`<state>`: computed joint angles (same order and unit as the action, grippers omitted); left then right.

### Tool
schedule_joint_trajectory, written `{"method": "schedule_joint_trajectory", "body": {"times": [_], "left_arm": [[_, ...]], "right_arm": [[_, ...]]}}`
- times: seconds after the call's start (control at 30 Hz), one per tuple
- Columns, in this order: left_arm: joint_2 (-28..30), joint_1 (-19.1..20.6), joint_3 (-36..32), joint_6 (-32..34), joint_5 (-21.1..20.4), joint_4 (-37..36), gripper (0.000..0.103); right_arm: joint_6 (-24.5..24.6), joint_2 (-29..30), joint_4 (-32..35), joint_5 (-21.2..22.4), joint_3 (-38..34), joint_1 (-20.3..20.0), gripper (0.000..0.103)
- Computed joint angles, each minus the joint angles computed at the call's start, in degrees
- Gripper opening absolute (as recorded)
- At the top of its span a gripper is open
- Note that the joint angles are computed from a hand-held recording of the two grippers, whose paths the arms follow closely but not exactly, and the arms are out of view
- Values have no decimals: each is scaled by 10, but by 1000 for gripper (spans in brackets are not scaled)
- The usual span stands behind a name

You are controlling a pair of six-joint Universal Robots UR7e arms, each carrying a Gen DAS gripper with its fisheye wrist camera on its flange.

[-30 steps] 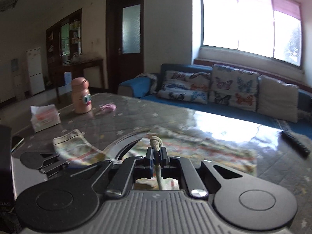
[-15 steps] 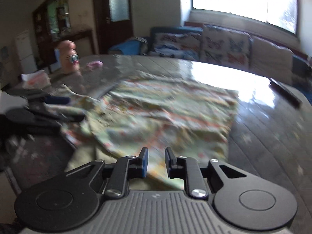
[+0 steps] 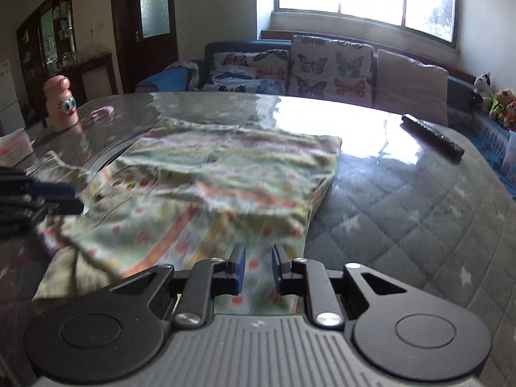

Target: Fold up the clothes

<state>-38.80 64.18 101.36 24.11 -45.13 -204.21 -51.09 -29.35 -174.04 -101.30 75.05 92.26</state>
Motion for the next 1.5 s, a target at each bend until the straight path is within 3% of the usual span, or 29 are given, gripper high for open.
{"method": "schedule_joint_trajectory", "body": {"times": [0.2,0.37,0.57,0.77,0.9,1.13,1.27,1.5], "left_arm": [[14,12,-32,-10,-25,58,20],[14,26,-41,-33,-20,92,19],[-3,24,-17,-43,-11,71,22],[-24,21,12,-47,50,16,22],[-44,25,34,-49,98,-24,22],[-66,43,51,-48,196,-89,22],[-66,55,40,-29,242,-143,27],[-77,83,13,-83,290,-142,34]], "right_arm": [[10,51,24,-23,-78,0,17],[-7,46,9,-26,-64,4,18],[-12,27,53,27,-31,16,18],[-47,35,76,45,-15,32,18],[-77,43,42,36,-1,36,18],[-89,29,32,60,25,41,18],[-112,44,25,37,23,42,19],[-99,39,28,34,27,43,21]]}}
